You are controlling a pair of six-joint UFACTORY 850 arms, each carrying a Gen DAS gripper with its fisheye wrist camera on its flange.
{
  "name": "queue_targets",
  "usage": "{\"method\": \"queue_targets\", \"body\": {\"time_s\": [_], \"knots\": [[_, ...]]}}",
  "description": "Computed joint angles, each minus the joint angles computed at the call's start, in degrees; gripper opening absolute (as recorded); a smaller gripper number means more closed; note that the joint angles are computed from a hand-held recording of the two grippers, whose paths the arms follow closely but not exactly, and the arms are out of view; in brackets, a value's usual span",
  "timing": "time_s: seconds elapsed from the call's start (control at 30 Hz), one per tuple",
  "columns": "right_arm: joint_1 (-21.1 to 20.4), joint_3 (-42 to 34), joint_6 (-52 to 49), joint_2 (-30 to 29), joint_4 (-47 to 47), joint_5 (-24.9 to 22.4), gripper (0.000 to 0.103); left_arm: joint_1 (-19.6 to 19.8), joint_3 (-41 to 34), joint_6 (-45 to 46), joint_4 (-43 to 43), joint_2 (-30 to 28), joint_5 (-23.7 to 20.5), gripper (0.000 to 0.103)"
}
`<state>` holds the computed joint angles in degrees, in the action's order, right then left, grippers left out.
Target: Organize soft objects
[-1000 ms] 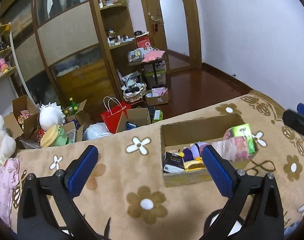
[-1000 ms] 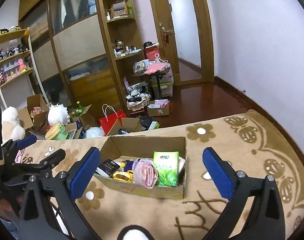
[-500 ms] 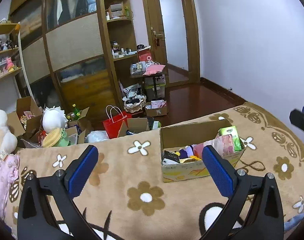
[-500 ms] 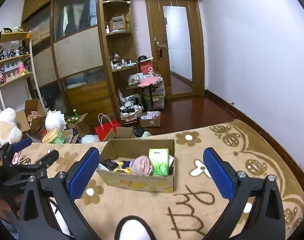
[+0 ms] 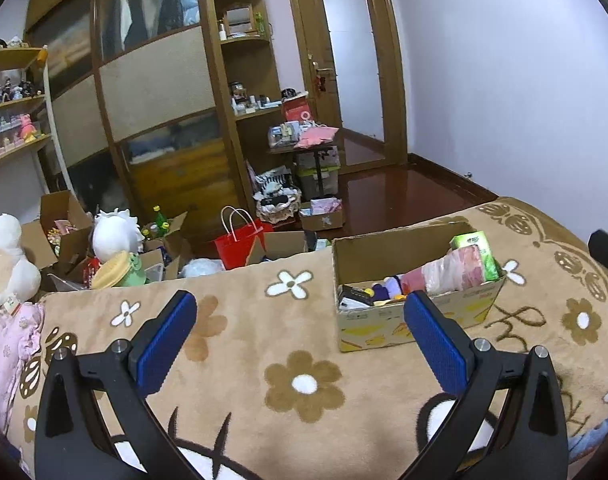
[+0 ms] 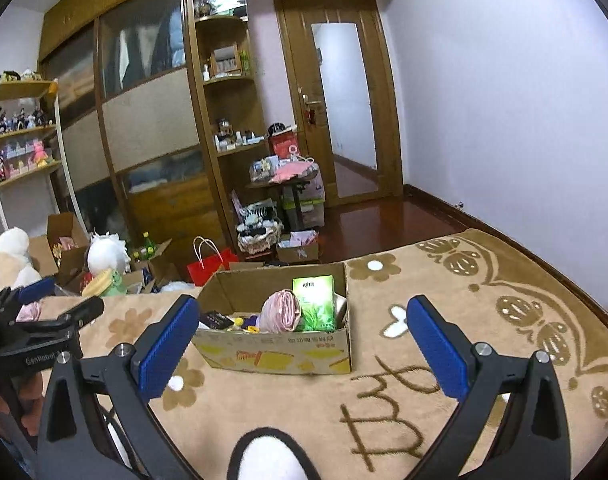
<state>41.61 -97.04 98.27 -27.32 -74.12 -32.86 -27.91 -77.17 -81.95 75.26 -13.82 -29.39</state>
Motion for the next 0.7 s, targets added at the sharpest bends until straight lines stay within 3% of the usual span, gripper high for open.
{"method": "queue_targets", "body": {"time_s": [0.27, 0.7], "knots": [[-0.57, -0.14, 0.5, -1.49, 0.46, 1.55, 0.103, -0.16, 1.1, -3.2, 2.79, -0.2, 0.19, 0.102], [-0.65, -1.1, -1.76, -2.53, 2.65, 1.81, 0.103, -0.77, 0.47, 0.65, 0.57, -1.07, -0.41, 0.102]]}}
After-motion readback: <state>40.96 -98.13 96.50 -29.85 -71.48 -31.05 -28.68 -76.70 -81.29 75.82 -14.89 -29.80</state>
